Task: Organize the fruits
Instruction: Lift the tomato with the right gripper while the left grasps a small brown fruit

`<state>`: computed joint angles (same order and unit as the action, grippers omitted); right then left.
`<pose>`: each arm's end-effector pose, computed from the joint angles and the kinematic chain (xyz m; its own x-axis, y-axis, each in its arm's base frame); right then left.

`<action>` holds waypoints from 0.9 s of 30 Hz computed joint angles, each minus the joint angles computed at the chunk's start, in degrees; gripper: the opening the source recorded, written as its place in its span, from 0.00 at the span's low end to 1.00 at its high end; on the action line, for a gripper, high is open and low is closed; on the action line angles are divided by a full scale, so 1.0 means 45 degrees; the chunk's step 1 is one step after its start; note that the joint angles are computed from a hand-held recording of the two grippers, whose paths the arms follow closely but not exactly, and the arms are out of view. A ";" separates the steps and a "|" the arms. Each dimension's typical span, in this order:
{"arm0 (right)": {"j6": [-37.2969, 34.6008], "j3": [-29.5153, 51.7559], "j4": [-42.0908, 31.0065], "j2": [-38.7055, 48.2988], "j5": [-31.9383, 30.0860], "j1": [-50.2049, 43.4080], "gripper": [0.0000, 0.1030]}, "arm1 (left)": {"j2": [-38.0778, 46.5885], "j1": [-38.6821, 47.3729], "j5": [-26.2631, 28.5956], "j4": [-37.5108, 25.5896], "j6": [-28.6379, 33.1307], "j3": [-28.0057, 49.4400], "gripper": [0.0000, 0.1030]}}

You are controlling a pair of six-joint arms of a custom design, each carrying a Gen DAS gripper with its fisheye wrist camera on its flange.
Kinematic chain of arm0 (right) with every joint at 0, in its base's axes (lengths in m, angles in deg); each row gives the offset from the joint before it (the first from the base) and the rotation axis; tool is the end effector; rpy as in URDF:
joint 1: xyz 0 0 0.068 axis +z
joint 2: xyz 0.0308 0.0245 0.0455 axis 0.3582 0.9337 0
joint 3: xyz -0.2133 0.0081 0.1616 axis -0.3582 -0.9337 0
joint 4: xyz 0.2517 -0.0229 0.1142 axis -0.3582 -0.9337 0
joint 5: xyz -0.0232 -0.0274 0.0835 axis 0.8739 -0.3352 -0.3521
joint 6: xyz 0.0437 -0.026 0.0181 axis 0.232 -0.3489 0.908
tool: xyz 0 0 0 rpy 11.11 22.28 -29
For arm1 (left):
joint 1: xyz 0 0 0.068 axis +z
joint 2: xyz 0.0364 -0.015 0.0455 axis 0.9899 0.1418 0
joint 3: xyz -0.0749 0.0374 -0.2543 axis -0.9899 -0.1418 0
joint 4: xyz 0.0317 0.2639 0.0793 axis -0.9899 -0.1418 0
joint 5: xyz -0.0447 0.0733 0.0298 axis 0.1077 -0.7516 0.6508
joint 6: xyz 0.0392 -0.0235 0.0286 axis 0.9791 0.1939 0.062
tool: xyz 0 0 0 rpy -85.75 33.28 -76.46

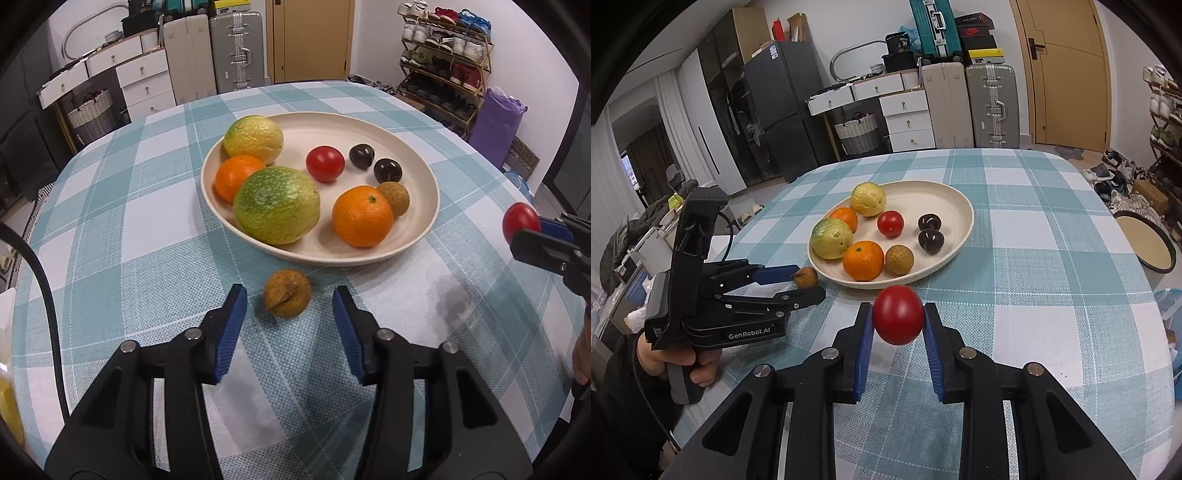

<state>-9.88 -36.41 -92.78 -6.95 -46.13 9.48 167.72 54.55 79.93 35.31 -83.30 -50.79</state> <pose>0.1318 -0.0075 0.1462 -0.7011 -0.1175 -0.7033 -0.3736 0.9006 0.2220 0.2063 -0.1028 0.0633 -0.7620 0.2132 -0.6114 0.2871 0.9576 -0.0240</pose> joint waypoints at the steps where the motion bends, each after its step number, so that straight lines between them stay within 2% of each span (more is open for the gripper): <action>1: -0.0034 0.0005 -0.0013 0.0015 -0.0048 -0.0046 0.27 | -0.0008 -0.0024 0.0001 -0.0071 0.0031 0.0051 0.36; 6: -0.0051 0.0019 -0.0021 -0.0074 -0.0154 -0.0152 0.27 | 0.0014 0.0038 0.0229 0.0053 -0.0008 0.0054 0.21; 15: -0.0433 0.0203 0.0124 0.0581 -0.0807 -0.1148 0.27 | -0.0670 0.0065 0.0356 0.0265 -0.0069 -0.0565 0.21; 27: -0.0568 0.0158 0.0227 0.0720 -0.0958 -0.1322 0.27 | -0.4954 -0.0315 0.0044 -0.1408 -0.0159 -0.1508 0.21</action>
<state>-12.44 -35.70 -91.76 -3.71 -50.44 3.53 145.43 53.13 80.13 28.97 -84.01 -57.58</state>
